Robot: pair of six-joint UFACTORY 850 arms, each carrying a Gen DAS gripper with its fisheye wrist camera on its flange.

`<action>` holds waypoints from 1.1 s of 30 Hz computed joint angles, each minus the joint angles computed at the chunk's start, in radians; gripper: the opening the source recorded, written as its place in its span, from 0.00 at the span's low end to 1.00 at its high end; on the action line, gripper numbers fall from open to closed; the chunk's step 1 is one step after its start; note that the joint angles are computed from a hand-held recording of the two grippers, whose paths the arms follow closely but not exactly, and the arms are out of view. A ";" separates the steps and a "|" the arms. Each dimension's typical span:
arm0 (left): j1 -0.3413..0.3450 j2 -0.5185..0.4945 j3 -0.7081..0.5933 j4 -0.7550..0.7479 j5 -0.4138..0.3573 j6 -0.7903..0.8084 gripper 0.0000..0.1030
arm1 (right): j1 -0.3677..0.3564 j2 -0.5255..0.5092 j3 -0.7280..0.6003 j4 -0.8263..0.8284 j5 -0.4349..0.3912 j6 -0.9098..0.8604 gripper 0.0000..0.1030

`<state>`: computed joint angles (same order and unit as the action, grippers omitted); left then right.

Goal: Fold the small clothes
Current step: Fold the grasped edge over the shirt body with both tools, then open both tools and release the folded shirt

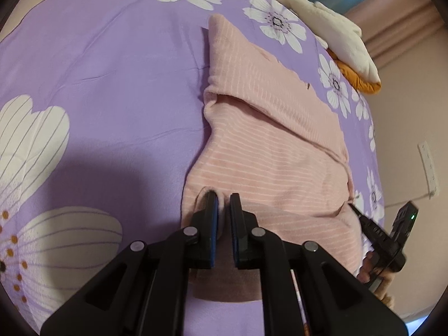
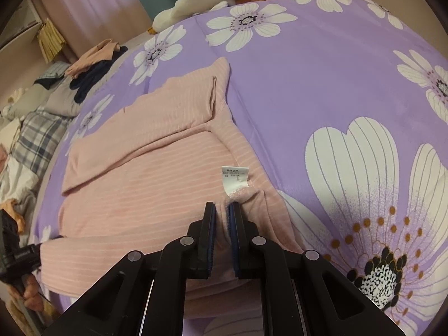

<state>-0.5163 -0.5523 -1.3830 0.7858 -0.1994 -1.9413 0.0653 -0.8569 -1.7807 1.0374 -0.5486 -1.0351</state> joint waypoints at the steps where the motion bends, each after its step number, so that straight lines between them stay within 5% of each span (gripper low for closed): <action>1: -0.003 0.003 -0.002 -0.005 -0.011 0.002 0.07 | 0.004 0.004 0.004 -0.011 0.014 0.000 0.09; 7: -0.043 0.065 0.028 0.186 -0.131 -0.169 0.09 | 0.031 0.036 0.043 -0.078 0.125 0.004 0.09; 9: -0.053 0.092 0.051 0.237 -0.147 -0.218 0.14 | 0.043 0.065 0.079 -0.073 0.190 -0.028 0.17; 11: -0.066 0.109 0.066 0.253 -0.176 -0.226 0.22 | 0.051 0.097 0.121 0.000 0.238 -0.132 0.42; 12: -0.073 0.116 0.071 0.242 -0.194 -0.214 0.24 | 0.051 0.110 0.138 0.055 0.241 -0.197 0.45; 21: -0.108 0.148 0.120 0.195 -0.234 -0.175 0.41 | 0.066 0.212 0.243 0.252 0.121 -0.561 0.62; 25: -0.115 0.152 0.135 0.169 -0.231 -0.158 0.43 | 0.083 0.214 0.252 0.184 0.055 -0.583 0.62; 33: -0.126 0.150 0.150 0.126 -0.213 -0.118 0.47 | 0.111 0.235 0.298 0.108 0.058 -0.580 0.62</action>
<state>-0.6424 -0.4025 -1.2328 0.9115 -0.4129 -2.0598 0.1768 -0.6223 -1.4830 1.1459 -0.4903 -1.6154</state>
